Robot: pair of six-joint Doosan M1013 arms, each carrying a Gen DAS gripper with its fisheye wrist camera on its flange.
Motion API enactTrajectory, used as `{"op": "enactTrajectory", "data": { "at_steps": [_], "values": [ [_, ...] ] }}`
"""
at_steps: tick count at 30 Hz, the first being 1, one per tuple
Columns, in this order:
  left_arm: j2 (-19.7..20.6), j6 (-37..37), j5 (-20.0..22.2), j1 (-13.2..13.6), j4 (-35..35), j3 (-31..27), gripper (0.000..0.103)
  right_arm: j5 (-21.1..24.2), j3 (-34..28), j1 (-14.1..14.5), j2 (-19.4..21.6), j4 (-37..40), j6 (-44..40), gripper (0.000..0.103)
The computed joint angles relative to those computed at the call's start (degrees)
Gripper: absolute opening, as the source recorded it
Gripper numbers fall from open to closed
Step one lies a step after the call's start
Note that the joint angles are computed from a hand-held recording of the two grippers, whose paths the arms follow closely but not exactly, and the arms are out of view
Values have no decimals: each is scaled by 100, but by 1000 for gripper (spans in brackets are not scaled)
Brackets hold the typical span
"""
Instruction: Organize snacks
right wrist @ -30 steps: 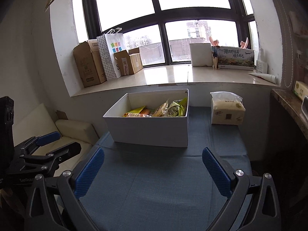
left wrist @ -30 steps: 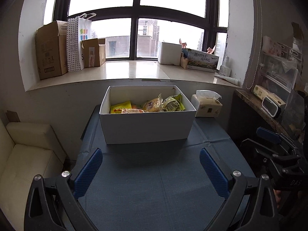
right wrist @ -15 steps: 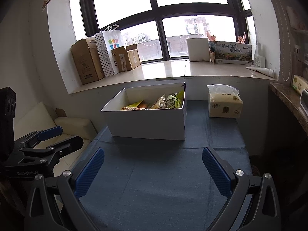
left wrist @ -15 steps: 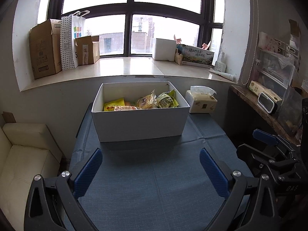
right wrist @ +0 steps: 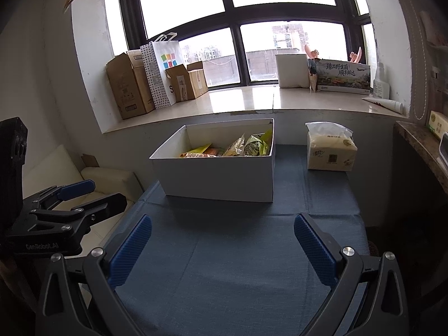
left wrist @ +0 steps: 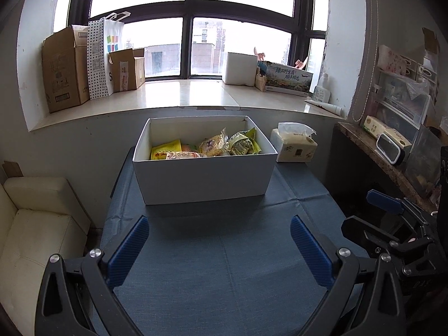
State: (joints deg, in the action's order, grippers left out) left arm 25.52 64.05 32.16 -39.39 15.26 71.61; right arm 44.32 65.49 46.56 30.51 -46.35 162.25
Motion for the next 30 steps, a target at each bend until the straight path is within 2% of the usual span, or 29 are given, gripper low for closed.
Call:
{"op": "enactTrajectory", "data": {
  "at_steps": [30],
  "values": [
    [15, 63, 72, 23, -125, -22, 103, -41, 5, 12, -2, -33, 9, 103]
  ]
}}
